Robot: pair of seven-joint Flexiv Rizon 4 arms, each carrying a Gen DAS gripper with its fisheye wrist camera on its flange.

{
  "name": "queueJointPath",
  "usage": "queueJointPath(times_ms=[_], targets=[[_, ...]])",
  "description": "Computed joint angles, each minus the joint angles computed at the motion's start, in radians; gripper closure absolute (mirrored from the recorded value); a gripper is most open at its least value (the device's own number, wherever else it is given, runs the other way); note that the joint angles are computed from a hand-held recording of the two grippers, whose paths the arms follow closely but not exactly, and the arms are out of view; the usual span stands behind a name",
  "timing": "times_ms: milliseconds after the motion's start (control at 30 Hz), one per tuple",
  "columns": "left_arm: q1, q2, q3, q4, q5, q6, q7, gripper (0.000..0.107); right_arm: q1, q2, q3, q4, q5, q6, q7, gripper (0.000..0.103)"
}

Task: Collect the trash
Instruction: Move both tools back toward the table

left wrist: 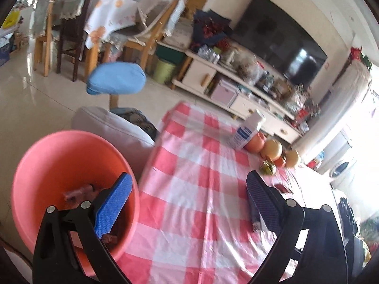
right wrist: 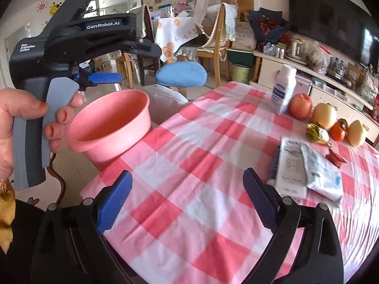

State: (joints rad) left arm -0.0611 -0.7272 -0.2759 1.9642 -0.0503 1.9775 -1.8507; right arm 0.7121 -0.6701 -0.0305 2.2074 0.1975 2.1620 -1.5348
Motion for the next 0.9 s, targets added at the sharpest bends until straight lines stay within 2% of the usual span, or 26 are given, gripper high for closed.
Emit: queueJointPath(times_ms=[67,167,333,500,733,900], targets=[[0.002,-0.001,-0.019,-0.011,-0.002,-0.032,0.000,0.011,-0.010,0.005,0.004,0.018,0.006,0.014,0.002,0.007],[-0.006,-0.011,-0.032,-0.027,0.000,-0.030,0.001,0.011,-0.032,0.012,0.017,0.043,0.012,0.038,0.009,0.007],[-0.086,-0.007,0.018,-0.056,-0.038,-0.050,0.019,0.011,-0.061,0.016,0.039,0.077,0.019,0.095,0.010,0.007],[-0.193,-0.004,0.100,-0.100,-0.106,-0.135,0.058,0.011,-0.097,0.020,0.063,0.105,0.012,0.146,0.009,0.007],[-0.267,-0.018,0.136,-0.154,-0.144,-0.211,0.114,0.011,-0.173,0.017,0.096,0.136,-0.026,0.198,0.037,0.006],[-0.341,-0.036,0.191,-0.202,-0.171,-0.260,0.128,0.011,-0.236,0.018,0.114,0.161,-0.066,0.239,0.066,0.006]])
